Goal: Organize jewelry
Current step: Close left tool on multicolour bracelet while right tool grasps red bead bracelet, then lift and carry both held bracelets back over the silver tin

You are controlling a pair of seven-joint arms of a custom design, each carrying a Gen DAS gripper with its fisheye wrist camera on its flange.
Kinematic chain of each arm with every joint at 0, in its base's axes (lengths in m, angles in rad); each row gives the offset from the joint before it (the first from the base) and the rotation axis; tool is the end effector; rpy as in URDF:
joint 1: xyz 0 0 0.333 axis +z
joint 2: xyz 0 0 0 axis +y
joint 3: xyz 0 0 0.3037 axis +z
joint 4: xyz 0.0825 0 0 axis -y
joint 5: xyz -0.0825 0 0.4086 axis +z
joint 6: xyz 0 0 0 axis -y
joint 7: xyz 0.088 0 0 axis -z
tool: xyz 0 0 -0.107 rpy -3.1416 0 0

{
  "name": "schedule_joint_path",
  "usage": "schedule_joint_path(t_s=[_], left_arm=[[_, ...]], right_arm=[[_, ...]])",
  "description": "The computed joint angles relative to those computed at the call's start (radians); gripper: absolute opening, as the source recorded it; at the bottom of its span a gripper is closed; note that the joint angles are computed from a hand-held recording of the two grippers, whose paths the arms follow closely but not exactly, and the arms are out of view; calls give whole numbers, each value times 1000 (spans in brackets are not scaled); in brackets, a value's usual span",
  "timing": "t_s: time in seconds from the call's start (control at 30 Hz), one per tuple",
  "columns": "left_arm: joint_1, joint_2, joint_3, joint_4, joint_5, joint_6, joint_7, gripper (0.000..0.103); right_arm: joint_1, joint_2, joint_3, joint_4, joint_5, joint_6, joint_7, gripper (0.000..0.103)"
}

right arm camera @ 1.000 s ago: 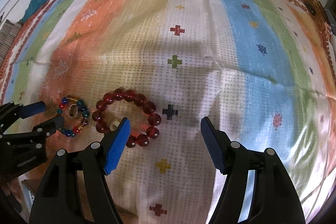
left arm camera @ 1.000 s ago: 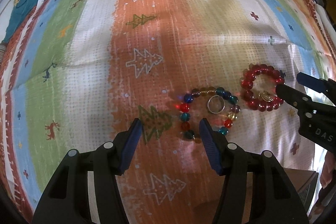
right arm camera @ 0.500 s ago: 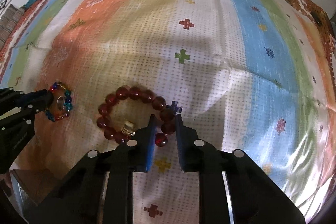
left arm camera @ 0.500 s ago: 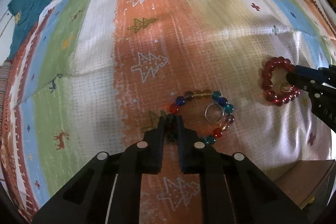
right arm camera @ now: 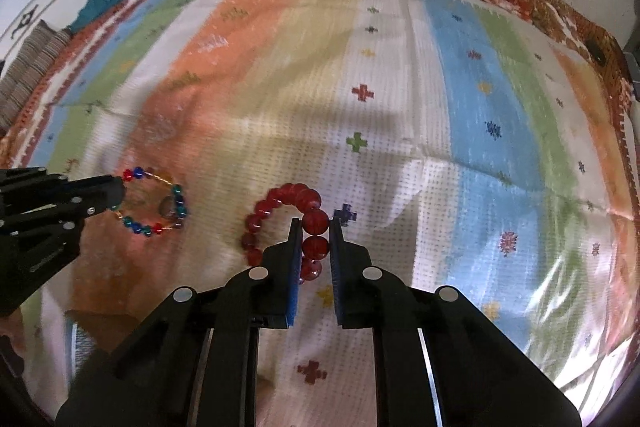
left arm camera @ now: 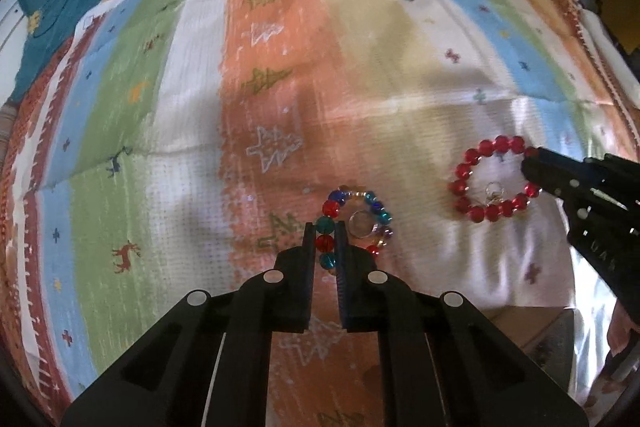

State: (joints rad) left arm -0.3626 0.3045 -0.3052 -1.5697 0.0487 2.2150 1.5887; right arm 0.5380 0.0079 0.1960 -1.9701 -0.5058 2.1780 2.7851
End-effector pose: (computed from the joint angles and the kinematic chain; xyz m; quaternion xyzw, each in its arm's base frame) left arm 0.5658 -0.4141 0.4918 -0.4246 0.8878 -0.1677 0.0592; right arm 0.4594 0.3896 0.4670 -0.6035 0.7608 -0.1959 0.1360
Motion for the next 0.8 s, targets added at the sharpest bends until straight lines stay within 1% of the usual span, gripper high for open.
schedule_joint_path(t_s=[0.33, 0.6, 0.8], left_arm=[[2, -30, -7, -14, -30, 12, 5, 9], [3, -73, -9, -43, -44, 32, 13, 9], [7, -111, -7, -74, -62, 39, 22, 9]], right_arm=[[-3, -31, 10, -10, -34, 21, 30, 14], [-3, -48, 23, -14, -44, 18, 46, 14], [4, -65, 40, -11, -61, -4, 63, 14]])
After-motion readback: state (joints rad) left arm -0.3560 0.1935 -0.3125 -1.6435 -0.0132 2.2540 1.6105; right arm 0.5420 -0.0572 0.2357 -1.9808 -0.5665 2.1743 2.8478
